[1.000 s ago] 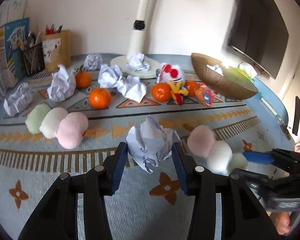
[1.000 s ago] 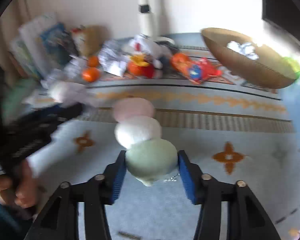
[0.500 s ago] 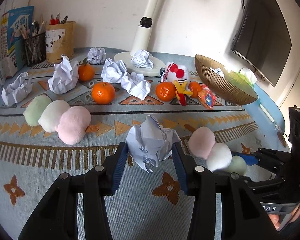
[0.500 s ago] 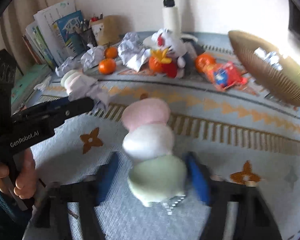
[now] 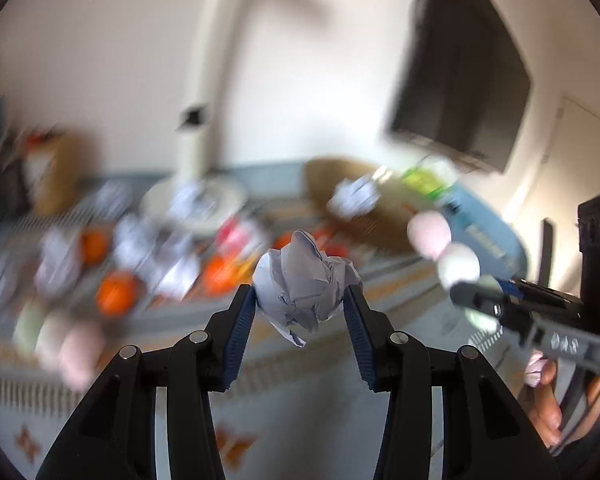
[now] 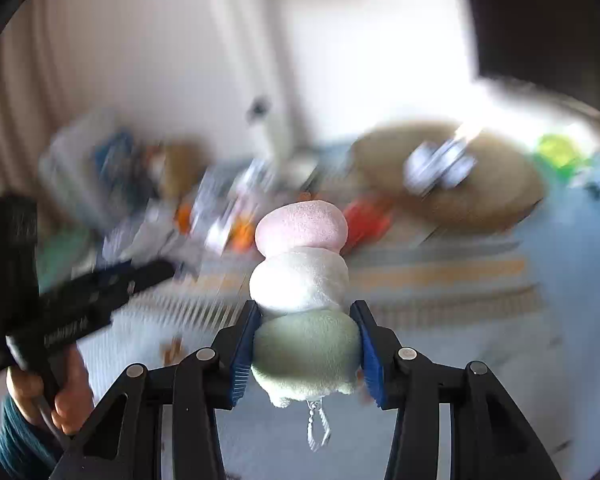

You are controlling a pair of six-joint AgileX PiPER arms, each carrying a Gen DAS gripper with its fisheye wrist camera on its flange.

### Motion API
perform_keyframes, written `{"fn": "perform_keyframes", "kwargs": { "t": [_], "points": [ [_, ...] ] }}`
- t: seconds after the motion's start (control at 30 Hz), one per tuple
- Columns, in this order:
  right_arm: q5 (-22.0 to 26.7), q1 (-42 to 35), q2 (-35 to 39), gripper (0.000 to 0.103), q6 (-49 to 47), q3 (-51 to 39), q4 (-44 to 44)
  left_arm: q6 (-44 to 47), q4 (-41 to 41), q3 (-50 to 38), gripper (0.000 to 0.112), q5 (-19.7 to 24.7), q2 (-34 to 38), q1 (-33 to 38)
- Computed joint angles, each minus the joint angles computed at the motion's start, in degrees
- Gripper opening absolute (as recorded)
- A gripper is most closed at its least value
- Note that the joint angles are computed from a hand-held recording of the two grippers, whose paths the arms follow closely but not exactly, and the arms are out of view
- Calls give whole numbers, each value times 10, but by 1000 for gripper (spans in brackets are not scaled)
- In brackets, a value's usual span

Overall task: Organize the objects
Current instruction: 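Carry the plush toy and paper ball to the wicker bowl with both grippers, then open both grippers to drop the plush toy and paper ball into the bowl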

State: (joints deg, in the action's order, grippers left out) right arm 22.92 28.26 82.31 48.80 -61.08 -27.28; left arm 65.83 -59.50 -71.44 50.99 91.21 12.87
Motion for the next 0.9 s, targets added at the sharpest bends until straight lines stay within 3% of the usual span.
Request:
{"fn": "perform_keyframes", "kwargs": {
  "t": [0.07,0.17,0.4,0.43,0.47,0.53,0.57,0.6,0.67,0.9],
  "points": [
    [15,-41,-11,45,38,-23,-21,-64,17,-76,43,-4,36,-55],
    [32,-103,9,45,7,-73,25,-122,52,-156,43,-31,83,-117],
    [64,-167,91,46,-57,-188,84,-252,141,-348,43,-34,214,-210],
    [72,-165,108,46,-49,-210,73,-265,145,-371,47,-38,231,-217],
    [78,-165,123,48,-52,-225,66,-268,143,-379,60,-45,239,-221],
    [99,-167,153,59,-59,-260,53,-307,159,-411,78,-53,266,-228],
    [106,-170,163,65,-47,-267,36,-313,150,-423,78,-46,279,-224],
    [103,-176,166,65,-55,-266,43,-323,154,-435,78,-32,286,-221],
    [83,-189,155,65,-90,-242,87,-301,137,-409,78,-31,273,-209],
    [42,-164,88,65,-89,-149,116,-153,44,-178,78,-70,122,-125]
  ]
}}
